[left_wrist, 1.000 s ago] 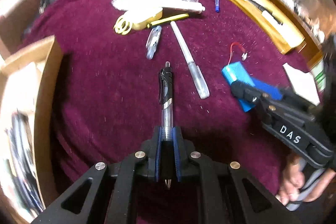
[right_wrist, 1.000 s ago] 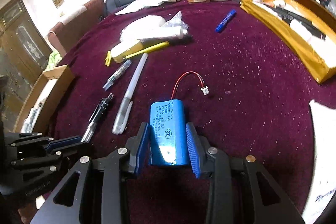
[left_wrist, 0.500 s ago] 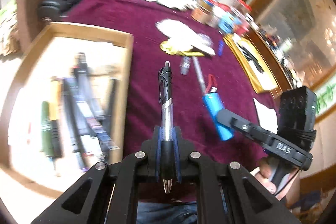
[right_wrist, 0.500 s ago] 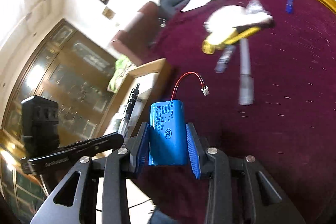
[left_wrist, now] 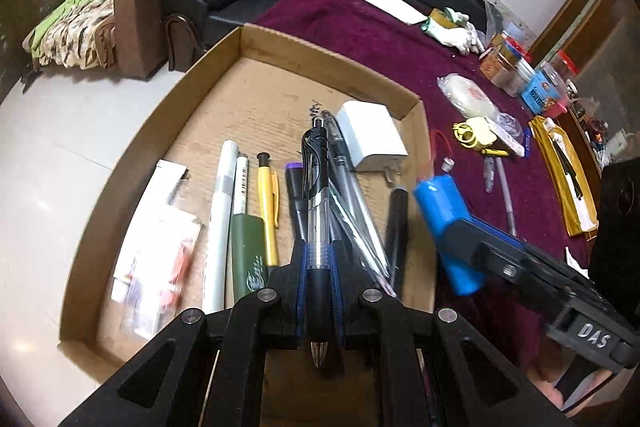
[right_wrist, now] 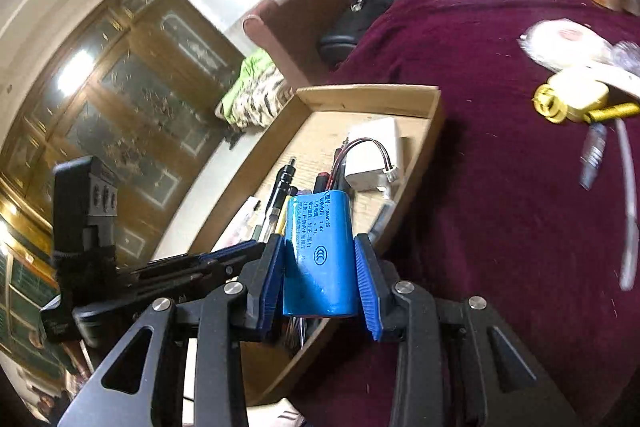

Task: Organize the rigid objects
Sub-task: 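Carry the battery pack and clear pen into the cardboard tray and release both, then grasp the translucent white pen with the right tool while the left tool grasps a small clear pen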

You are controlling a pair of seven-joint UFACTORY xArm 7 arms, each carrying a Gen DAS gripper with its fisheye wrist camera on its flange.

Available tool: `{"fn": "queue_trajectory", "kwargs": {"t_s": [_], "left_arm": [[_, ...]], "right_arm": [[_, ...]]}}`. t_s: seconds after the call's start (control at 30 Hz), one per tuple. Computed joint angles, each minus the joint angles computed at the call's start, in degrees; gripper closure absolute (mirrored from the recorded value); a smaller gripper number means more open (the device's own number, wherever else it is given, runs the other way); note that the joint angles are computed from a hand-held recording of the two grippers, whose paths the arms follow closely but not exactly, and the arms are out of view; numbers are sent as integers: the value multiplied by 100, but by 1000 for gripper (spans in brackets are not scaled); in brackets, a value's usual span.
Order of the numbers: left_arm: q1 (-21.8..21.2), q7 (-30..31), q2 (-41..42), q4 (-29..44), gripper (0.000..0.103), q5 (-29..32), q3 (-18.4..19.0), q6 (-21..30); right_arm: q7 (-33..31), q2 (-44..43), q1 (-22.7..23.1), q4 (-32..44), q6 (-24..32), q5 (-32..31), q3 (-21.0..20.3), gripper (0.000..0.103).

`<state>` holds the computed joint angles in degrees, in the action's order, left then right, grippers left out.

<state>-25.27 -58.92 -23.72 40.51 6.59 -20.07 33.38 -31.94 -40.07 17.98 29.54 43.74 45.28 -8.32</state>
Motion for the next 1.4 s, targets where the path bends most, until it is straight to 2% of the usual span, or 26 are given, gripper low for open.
{"fn": "queue_trajectory", "kwargs": {"t_s": [0.1, 0.33, 0.63, 0.7, 0.83, 0.87, 0.97, 1.1, 1.23, 1.33, 1.4], "left_arm": [[76, -47, 127, 58, 93, 94, -26, 18], [313, -578, 339, 302, 93, 902, -255, 502], [268, -855, 372, 247, 92, 1265, -216, 470], [238, -876, 319, 209, 87, 1262, -194, 422], [345, -1218, 62, 201, 43, 1592, -434, 418], [375, -1293, 28, 254, 40, 1705, -514, 461], [338, -1329, 115, 532, 40, 1841, -642, 604], [199, -1296, 417, 903, 40, 1954, -713, 550], [2, -1324, 910, 1383, 40, 2163, -774, 634], [-237, -1282, 1308, 1754, 40, 2314, -719, 758], [-413, -1181, 1551, 1979, 40, 2345, -638, 804]], "right_arm": [[32, 291, 56, 82, -359, -108, 280, 69], [88, 485, 220, -2, -970, -487, 605, 68], [34, 563, 576, -43, -1106, -597, 391, 68], [5, 560, 631, -20, -1049, -522, 323, 66], [-143, 203, 599, -46, -684, -254, 11, 54], [-163, 105, 564, -53, -616, -188, -48, 53], [-226, -301, 317, -112, -273, -96, -328, 51], [-194, -645, -353, -131, 130, -309, -748, 51], [-82, -463, -1153, 3, 103, -723, -1005, 51], [-50, -42, -1633, 130, -141, -1112, -995, 51], [-25, 362, -1808, 268, -268, -1243, -1023, 56]]}}
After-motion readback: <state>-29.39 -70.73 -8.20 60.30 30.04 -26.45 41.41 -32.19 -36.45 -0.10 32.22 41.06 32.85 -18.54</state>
